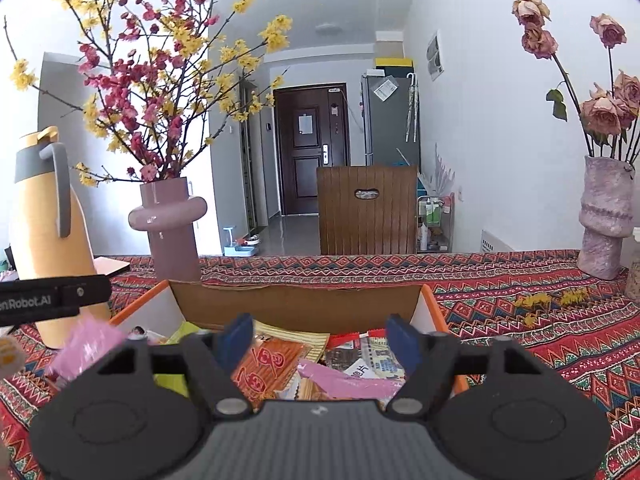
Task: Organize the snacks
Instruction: 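Carry both held packets over the red box and open both tools to drop them, then grasp a white packet with the right tool while the left grasps a pumpkin-seed crisp packet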
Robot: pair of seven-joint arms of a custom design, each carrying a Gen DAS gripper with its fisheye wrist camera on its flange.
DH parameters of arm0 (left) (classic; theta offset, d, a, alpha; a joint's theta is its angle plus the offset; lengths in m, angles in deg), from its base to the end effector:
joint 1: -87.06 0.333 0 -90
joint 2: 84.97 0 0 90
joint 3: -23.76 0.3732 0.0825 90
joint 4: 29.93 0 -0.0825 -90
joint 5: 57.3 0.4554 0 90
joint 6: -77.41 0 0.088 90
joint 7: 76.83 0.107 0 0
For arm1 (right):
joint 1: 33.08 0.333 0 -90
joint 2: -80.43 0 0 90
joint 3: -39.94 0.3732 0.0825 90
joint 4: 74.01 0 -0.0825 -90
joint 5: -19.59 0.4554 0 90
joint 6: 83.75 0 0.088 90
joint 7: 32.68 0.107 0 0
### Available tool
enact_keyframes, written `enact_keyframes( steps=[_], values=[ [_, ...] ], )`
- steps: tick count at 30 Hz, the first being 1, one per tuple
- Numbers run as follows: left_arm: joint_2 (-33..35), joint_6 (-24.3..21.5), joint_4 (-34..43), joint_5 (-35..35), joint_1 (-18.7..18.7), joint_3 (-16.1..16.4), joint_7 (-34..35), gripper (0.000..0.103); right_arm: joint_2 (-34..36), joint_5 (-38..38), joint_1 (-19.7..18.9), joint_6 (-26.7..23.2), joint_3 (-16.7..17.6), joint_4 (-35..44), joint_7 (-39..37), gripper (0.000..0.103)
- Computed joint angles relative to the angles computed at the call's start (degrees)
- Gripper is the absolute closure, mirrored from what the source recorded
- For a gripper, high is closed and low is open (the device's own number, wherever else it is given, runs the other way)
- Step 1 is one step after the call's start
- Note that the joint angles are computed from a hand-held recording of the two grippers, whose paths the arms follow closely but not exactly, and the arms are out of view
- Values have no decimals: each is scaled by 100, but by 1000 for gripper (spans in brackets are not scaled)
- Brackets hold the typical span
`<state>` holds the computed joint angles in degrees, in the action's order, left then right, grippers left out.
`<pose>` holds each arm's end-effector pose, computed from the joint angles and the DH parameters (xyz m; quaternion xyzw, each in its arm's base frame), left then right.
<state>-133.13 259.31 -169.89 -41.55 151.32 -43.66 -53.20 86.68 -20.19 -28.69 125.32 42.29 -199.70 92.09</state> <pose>0.5246 -0.1522 0.5163 -0.6944 0.4170 -0.3403 0.4777 0.6066 0.1539 0.4922 -0.6651 0.4584 -0.2908 0.5128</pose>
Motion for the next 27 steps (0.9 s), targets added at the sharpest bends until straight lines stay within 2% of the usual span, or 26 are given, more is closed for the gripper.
enact_keyframes(
  steps=[1,8,16,20,27],
  values=[
    [13,-16,8,4,-6,14,6,0,-2,63,2,44,-7,-17,-11,0],
    [139,-102,39,48,-28,41,-16,0,51,-211,-78,-121,24,103,355,0],
    [177,-260,96,132,-108,104,-67,0,17,-79,-46,-154,36,79,218,0],
    [230,-384,65,241,-420,356,-57,0,-173,-320,-89,-164,13,-12,404,0],
    [412,-619,-148,527,-1178,859,2,0,-571,-1357,-89,-208,-215,-285,1173,0]
  ],
)
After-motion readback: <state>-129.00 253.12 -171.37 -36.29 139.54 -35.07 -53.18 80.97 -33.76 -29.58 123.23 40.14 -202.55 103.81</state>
